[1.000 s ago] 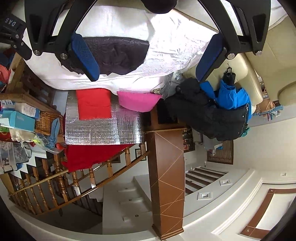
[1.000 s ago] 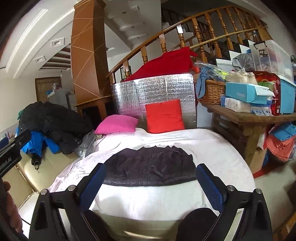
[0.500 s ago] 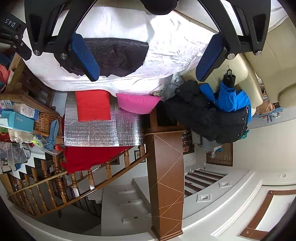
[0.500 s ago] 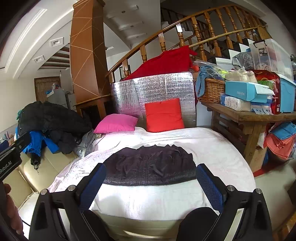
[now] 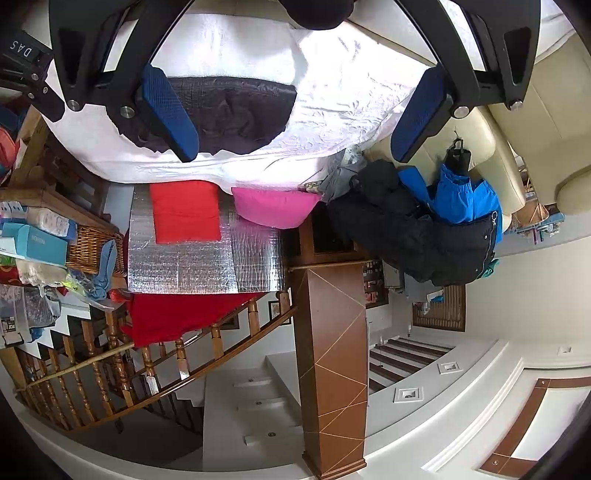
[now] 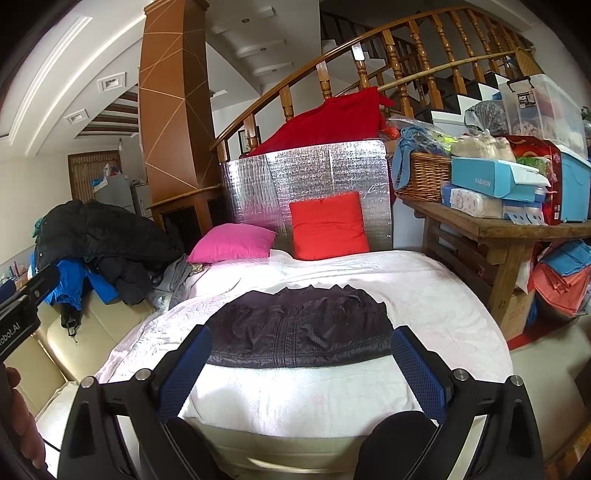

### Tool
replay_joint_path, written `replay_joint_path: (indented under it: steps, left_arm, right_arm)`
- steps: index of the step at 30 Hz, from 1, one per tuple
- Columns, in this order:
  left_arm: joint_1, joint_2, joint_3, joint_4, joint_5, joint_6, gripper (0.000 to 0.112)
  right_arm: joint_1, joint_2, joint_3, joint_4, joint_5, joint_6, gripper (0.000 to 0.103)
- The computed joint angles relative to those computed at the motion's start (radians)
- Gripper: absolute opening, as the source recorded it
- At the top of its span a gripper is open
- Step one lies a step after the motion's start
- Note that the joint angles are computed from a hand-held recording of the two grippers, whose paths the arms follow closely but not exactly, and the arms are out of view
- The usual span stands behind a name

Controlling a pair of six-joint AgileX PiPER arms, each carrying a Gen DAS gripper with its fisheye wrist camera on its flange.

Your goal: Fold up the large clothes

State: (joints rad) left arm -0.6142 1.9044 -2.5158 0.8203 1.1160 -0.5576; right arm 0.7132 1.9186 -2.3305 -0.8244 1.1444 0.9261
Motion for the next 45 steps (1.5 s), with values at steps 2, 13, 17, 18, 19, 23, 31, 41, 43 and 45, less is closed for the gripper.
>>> replay_joint_path:
  steps: [2,13,17,18,19,23,31,41,43,45]
  left_arm:
    - [0.005,-0.002,0.003,-0.005,-0.001,0.002,0.103]
    - [0.017,-0.014,0.019,-0.017,-0.012,0.002,0.103]
    - [0.02,-0.001,-0.003,-0.026,-0.005,0.014,0.103]
    - [0.021,0.005,-0.013,-0.029,-0.001,0.019,0.103]
    - [0.022,0.012,-0.026,-0.032,0.004,0.024,0.103]
    - [0.028,0.021,-0.044,-0.044,0.011,0.034,0.103]
    - [0.026,0.016,-0.028,-0.033,0.0,0.021,0.103]
    - [0.02,0.016,-0.01,-0.02,-0.007,0.008,0.103]
    - [0.022,0.018,-0.009,-0.02,-0.008,0.005,0.103]
    - [0.023,0.035,-0.034,-0.027,0.004,0.014,0.103]
  right_arm:
    - [-0.003,0.003,-0.007,0.004,0.002,-0.004,0.099]
    - [-0.009,0.01,-0.016,0.007,-0.002,-0.015,0.099]
    - [-0.012,0.027,-0.044,0.016,0.007,-0.03,0.099]
    - [-0.013,0.031,-0.05,0.02,0.009,-0.034,0.099]
    - [-0.012,0.036,-0.058,0.02,0.012,-0.036,0.099]
    - [-0.013,0.056,-0.093,0.03,0.026,-0.052,0.099]
    - [-0.002,0.057,-0.097,0.014,0.026,-0.047,0.099]
    - [-0.01,0.059,-0.094,0.012,0.024,-0.038,0.099]
    - [-0.014,0.06,-0.092,0.014,0.023,-0.037,0.099]
    - [-0.016,0.064,-0.093,0.011,0.026,-0.037,0.099]
